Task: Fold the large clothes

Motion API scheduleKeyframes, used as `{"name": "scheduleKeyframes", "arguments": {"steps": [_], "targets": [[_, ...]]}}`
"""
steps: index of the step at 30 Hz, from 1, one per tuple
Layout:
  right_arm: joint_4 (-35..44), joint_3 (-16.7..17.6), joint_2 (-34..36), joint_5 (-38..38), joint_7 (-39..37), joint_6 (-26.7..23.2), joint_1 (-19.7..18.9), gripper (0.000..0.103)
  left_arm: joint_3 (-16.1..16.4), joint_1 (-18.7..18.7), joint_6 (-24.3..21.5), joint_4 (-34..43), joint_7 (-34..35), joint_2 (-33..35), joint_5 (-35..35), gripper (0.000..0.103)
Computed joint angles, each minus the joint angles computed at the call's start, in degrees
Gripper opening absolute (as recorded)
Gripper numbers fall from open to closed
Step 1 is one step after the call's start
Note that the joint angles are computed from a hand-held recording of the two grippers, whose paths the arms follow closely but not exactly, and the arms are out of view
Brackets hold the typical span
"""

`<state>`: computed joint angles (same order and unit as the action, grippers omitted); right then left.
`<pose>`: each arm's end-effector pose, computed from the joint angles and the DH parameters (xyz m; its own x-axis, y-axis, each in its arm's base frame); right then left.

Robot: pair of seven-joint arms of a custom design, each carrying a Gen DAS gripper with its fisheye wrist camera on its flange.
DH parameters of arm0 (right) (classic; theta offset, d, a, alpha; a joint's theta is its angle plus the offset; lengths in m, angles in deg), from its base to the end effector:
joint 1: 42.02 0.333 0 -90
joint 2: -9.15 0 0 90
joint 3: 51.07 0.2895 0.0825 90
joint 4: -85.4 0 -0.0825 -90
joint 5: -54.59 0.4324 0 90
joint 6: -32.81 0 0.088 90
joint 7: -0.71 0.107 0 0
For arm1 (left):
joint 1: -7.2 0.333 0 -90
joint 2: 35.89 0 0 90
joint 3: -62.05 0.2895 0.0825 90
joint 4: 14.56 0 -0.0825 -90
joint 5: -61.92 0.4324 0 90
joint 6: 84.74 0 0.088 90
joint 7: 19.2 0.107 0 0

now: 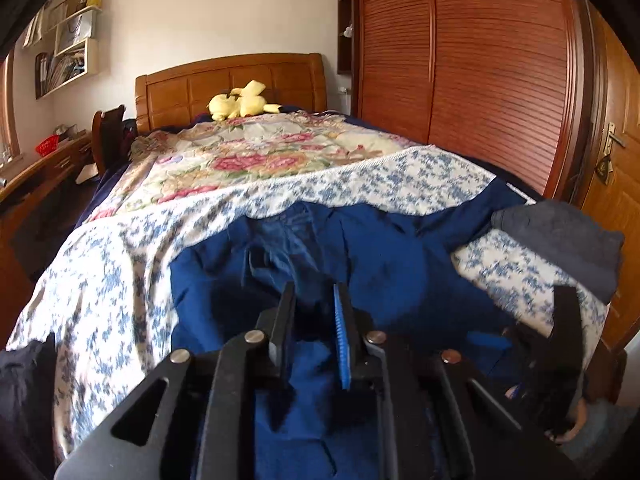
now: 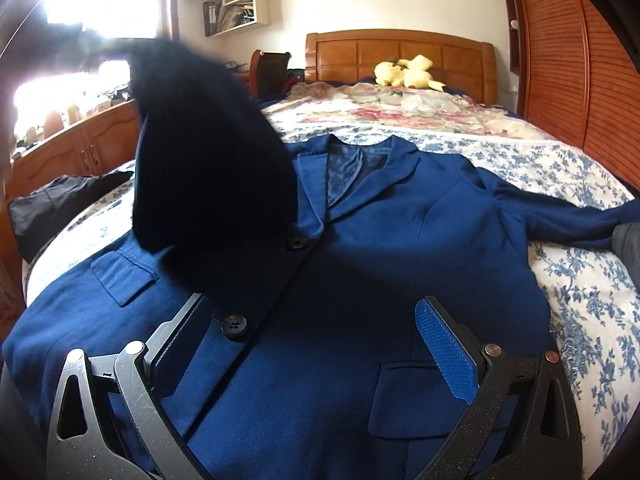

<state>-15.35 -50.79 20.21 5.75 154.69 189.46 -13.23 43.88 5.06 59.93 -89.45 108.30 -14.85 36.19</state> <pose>0.5993 0.3660 0.4913 0.0839 -0.9943 -0.0660 -0.5873 0.0042 -0.8094 0.7233 -0.2131 0.6160 -0.6459 -0.7627 0.0325 -0.4433 0.3401 -0.8293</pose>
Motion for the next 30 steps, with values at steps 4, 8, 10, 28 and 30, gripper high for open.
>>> {"name": "scheduleKeyframes", "arguments": {"steps": [4, 8, 10, 28, 30], "targets": [[0.58, 0.16, 0.8, 2.74, -2.18, 0.08, -0.19, 0.103, -0.77, 1.58, 6.98, -9.18, 4.17, -4.2, -3.77, 0.023], [0.8, -0.27, 0.93, 2.29, -1.89, -0.47, 0.45, 0.103, -0.3, 3.17, 8.0, -15.2, 6.44, -7.32, -9.83, 0.03], [1.05, -0.25, 1.13, 2.42, -2.29, -0.98, 0.58, 0.103, 0.61, 3.06, 8.63, -17.46, 6.74, -8.36, -10.89, 0.033], [6.86, -0.16, 4.65, 8.92, -10.85, -6.87, 1.75, 0.103, 7.72, 2.63, 13.91, -33.73, 7.48, -16.94, -16.1, 0.039], [8.43, -0.01, 5.47, 9.88, -12.6, -7.08, 2.03, 0.103, 8.07, 2.5, 15.04, -34.92, 8.0, -17.52, -16.5, 0.039]]}}
